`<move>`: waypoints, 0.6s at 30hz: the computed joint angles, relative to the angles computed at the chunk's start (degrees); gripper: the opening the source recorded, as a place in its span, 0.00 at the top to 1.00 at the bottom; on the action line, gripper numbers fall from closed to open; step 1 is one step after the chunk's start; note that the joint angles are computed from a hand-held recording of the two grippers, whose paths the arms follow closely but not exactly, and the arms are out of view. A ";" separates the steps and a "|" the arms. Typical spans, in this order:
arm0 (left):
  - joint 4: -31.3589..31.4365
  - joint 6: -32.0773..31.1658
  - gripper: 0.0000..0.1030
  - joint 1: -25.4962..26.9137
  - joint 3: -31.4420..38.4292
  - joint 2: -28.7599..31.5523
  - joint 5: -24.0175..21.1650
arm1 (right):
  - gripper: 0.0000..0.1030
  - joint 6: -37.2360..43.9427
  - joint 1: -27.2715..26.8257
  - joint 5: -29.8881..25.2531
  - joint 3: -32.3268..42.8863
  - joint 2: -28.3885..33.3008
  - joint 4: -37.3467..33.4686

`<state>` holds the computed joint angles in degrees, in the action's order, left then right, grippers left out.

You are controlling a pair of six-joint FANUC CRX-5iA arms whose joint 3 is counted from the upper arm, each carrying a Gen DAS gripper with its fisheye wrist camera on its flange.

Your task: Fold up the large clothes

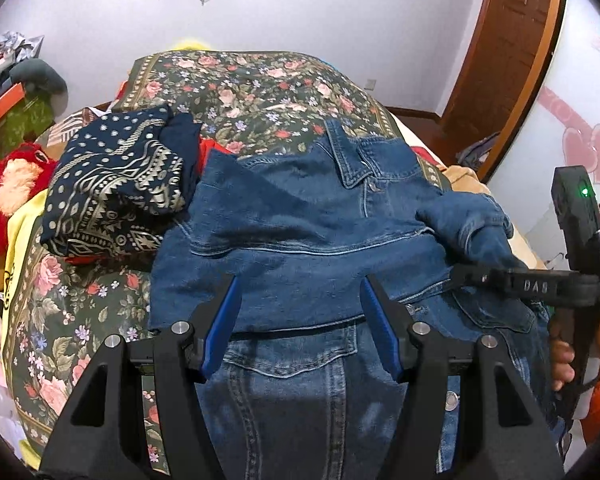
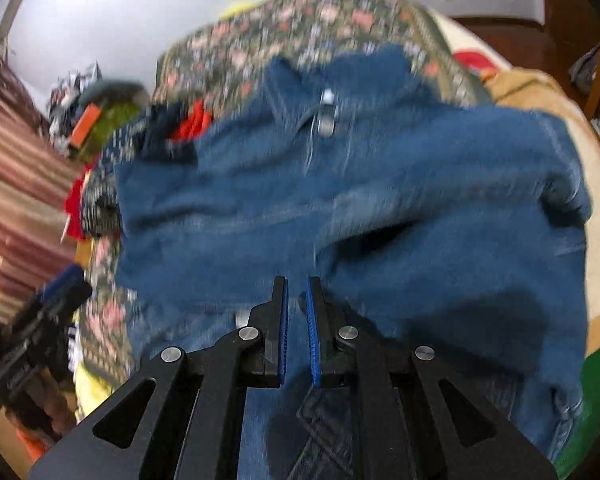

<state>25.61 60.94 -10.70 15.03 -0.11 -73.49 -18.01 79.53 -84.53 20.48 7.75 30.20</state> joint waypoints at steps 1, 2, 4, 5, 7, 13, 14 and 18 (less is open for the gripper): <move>-0.20 -0.04 0.41 -0.46 0.33 0.18 -0.05 | 0.92 0.44 0.05 -0.51 0.30 -0.23 -1.04; -0.37 -0.18 0.41 -0.89 0.56 0.28 0.02 | 0.92 0.75 0.25 -1.18 0.41 -0.61 -1.70; -0.82 -0.35 0.41 -2.39 1.56 0.74 0.28 | 0.87 0.02 1.16 -2.32 -0.26 -1.71 -1.15; -0.91 -0.45 0.41 -3.01 2.01 0.95 0.34 | 0.85 -0.84 1.73 -2.72 -0.77 -2.14 -0.30; -1.16 -0.44 0.41 -4.66 3.61 1.87 0.24 | 0.73 -3.66 3.87 -4.98 -2.50 -3.66 2.98; -2.58 -0.61 0.41 -11.02 10.93 6.45 -0.73 | 0.58 -7.65 9.77 -19.31 -2.96 -4.62 11.23; -2.73 -0.80 0.40 -12.08 12.27 7.29 -0.95 | 0.57 -7.98 10.28 -21.58 -2.86 -4.71 11.81; -4.53 -1.96 0.35 -17.68 18.55 11.35 -1.49 | 0.50 -10.34 12.64 -29.94 -3.27 -5.14 12.71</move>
<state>21.08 58.97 -28.39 33.59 11.24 -74.98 -28.35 92.18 -114.47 17.22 2.61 42.91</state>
